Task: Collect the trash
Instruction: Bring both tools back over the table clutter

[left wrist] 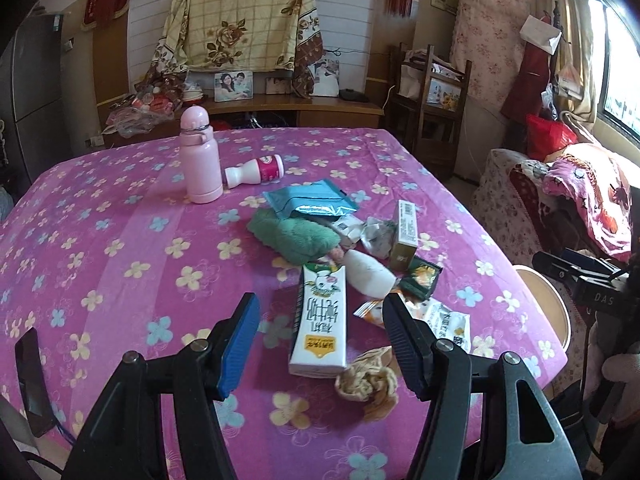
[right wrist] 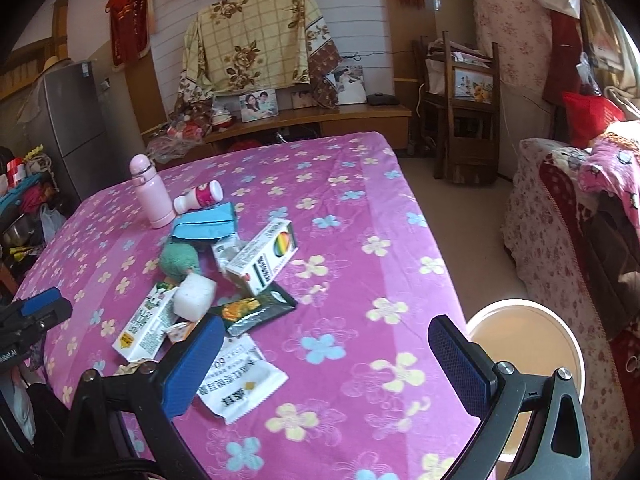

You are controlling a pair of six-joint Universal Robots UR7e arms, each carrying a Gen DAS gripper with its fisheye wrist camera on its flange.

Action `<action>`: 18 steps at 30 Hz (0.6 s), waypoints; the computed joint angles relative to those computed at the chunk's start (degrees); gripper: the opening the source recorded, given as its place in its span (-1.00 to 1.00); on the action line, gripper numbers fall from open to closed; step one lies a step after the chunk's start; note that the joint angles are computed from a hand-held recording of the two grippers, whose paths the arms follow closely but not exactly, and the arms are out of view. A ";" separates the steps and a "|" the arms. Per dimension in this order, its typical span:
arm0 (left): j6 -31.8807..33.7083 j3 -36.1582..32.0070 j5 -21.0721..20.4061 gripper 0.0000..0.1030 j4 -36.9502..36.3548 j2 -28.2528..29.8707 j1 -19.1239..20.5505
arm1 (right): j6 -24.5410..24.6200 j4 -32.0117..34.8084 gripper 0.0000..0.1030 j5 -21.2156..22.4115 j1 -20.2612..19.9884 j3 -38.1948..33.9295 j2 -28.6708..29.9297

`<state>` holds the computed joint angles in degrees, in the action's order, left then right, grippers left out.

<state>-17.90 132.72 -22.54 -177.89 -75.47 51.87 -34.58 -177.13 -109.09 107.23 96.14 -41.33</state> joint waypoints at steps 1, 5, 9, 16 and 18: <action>0.02 0.38 0.05 0.25 -0.16 -0.37 0.11 | 0.26 0.40 1.00 0.04 0.14 -0.12 0.15; -0.72 1.44 -0.66 0.25 0.23 -1.74 0.97 | 1.35 2.30 1.00 0.77 0.49 -0.12 0.42; -2.59 1.92 -1.80 0.25 2.77 -2.99 2.25 | 0.33 1.68 1.00 1.22 0.92 0.25 1.07; -4.25 1.45 -3.07 0.25 3.58 -2.75 4.15 | -0.87 1.55 1.00 0.50 1.31 0.12 2.14; -4.42 1.16 -2.85 0.25 3.68 -2.32 4.34 | -0.78 1.47 1.00 0.46 1.32 0.11 2.21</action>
<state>-22.32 133.87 -25.39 -174.20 -77.79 56.20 -35.36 -175.66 -108.63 108.55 96.25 -39.12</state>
